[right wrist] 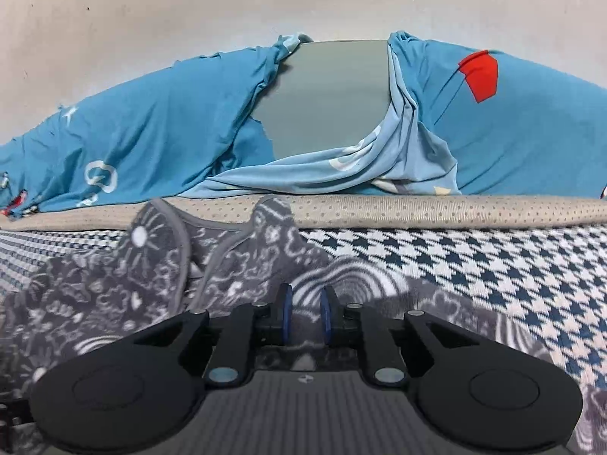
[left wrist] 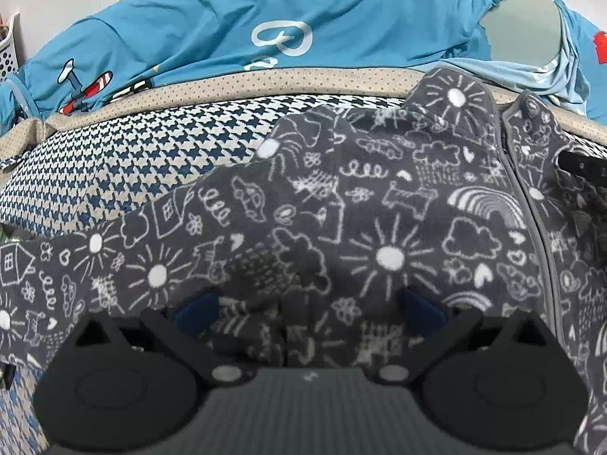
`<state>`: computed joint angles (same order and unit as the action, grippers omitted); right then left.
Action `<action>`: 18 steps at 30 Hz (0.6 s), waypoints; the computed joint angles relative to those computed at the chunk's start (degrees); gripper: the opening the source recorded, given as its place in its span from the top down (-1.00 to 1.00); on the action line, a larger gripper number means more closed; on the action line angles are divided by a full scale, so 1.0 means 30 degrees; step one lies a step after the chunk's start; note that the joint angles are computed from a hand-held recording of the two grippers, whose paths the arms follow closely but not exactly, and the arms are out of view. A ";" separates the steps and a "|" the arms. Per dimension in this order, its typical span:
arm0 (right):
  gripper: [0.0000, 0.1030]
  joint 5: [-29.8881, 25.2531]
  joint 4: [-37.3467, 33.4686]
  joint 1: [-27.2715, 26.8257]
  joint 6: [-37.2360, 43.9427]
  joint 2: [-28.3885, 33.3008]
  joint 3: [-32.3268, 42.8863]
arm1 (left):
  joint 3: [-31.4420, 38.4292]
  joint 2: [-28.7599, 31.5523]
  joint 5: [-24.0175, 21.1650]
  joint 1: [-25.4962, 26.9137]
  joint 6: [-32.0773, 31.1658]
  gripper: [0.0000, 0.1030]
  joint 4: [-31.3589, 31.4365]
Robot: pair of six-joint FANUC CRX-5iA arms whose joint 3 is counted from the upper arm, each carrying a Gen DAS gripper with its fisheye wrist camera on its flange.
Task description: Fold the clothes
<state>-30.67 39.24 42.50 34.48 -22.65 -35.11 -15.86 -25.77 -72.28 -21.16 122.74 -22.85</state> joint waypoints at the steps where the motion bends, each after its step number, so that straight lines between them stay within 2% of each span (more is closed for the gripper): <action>1: 0.68 -0.0130 -0.0376 0.0101 0.0261 -0.0182 0.0056 | 0.0003 -0.0057 -0.0006 -0.0113 -0.0026 -1.00 -0.0062; 5: 0.63 -0.1161 -0.1989 0.0738 0.1701 -0.1094 0.0329 | 0.0034 -0.0291 -0.0093 -0.0795 -0.0148 -1.00 -0.0508; 10: 0.40 -0.2540 -0.2879 0.1760 0.2896 -0.2515 0.0092 | -0.0136 -0.0646 0.0032 -0.1520 -0.0588 -1.00 -0.0668; 18: 0.38 -0.4943 -0.3327 0.3269 0.3685 -0.4618 -0.0449 | -0.0242 -0.0894 -0.0042 -0.2564 -0.0275 -1.00 -0.1021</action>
<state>-45.50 29.26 52.30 45.53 -36.50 -36.45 -16.59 -28.45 -72.41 -28.86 121.92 -25.91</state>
